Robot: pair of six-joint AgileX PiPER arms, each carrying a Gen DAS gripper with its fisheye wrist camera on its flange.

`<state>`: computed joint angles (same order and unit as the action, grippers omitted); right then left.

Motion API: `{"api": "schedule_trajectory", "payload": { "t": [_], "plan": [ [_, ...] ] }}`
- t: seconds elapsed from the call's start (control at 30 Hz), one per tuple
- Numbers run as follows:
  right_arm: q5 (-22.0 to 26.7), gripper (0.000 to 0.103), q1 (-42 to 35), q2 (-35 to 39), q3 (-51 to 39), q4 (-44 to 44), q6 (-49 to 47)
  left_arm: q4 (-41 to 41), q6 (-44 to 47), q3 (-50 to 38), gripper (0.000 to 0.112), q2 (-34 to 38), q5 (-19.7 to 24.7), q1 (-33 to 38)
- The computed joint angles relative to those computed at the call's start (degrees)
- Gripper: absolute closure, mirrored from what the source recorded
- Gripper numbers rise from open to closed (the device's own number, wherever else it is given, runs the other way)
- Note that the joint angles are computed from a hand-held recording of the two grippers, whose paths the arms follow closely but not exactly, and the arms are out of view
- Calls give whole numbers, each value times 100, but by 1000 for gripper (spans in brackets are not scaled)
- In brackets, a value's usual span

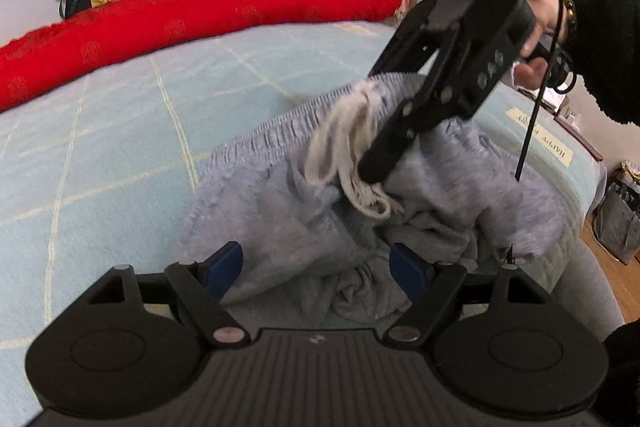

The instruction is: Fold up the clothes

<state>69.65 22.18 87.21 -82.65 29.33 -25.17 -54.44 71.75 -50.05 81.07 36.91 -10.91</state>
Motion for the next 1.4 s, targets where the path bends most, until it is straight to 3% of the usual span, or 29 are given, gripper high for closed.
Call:
{"api": "schedule_trajectory", "payload": {
  "t": [0.17, 0.5, 0.83, 1.1, 1.4],
  "plan": [
    [-210, 74, 373, -535, 39, -1105, 668, -61, -33, -246, 28, 30, -114, -136],
    [-88, 80, -238, -1392, 231, -2655, 1639, 483, -786, -989, 28, 275, -482, -872],
    [-108, 80, -2117, -1872, 514, -3196, 1529, 804, -1139, -1032, 27, 271, -580, -1261],
    [-429, 80, -3651, -2087, 1348, -3697, 1176, 1056, -1379, -1117, 27, 466, -595, -1312],
    [-865, 79, -5552, -2000, 2056, -3411, 766, 1326, -1662, -1174, 27, 588, -597, -1423]
  ]
}}
